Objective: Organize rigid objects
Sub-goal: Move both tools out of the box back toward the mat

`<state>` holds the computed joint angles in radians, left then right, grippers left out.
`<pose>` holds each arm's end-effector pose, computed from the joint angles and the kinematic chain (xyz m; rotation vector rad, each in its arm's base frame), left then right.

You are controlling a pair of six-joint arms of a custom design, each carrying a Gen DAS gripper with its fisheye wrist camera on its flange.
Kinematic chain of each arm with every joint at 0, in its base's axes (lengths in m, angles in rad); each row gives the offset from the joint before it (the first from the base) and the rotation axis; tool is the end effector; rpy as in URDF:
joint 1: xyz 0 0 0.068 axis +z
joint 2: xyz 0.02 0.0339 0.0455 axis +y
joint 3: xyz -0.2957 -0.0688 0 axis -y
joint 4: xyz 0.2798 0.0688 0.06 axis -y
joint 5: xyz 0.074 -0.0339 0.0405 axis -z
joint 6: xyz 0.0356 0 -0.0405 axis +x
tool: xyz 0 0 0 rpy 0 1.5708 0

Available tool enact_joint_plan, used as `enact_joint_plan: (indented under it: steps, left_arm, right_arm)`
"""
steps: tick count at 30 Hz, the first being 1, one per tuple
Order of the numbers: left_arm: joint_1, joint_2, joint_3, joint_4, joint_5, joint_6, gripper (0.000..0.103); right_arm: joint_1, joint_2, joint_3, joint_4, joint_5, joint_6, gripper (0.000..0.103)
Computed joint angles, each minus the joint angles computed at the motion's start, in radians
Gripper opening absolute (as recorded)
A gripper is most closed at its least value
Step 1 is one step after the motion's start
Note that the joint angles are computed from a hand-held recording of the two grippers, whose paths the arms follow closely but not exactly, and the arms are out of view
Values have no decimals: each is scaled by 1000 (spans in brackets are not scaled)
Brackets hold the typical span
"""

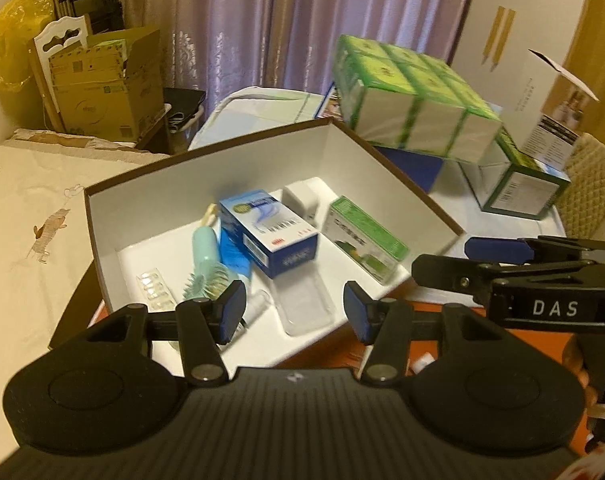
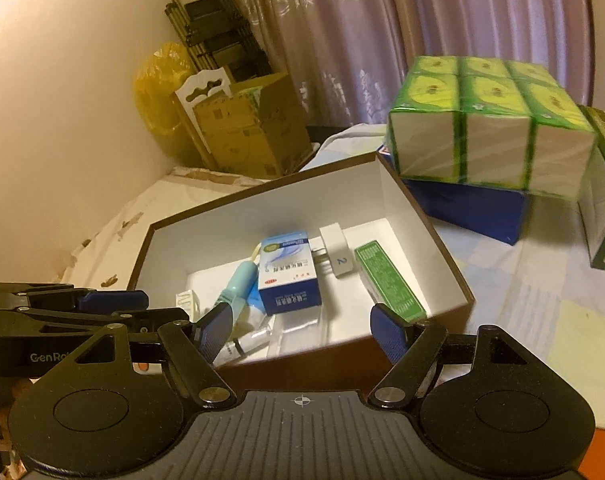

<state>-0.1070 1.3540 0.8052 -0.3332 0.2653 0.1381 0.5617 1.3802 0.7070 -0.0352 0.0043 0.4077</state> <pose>0.2926 -0.0408 0.2239 0.4129 2.4000 -0.3110 0.2568 0.1615 0.2050 -0.1769 2.3233 0.4950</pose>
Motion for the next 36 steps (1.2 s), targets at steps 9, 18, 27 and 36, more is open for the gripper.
enact_joint_plan:
  steps: [9, 18, 27, 36]
  left_arm:
    - [-56, -147, -125, -43, 12, -12, 50]
    - [-156, -212, -232, -55, -24, -31, 50]
    - [-219, -208, -288, -25, -58, -53, 50]
    - [-238, -187, -317, 5, -66, -57, 50]
  right_arm:
    - [20, -211, -150, -74, 30, 53, 73]
    - [85, -381, -270, -200, 93, 120, 73]
    - [142, -448, -341, -269, 139, 175, 73]
    - [170, -468, -374, -292, 155, 213, 73]
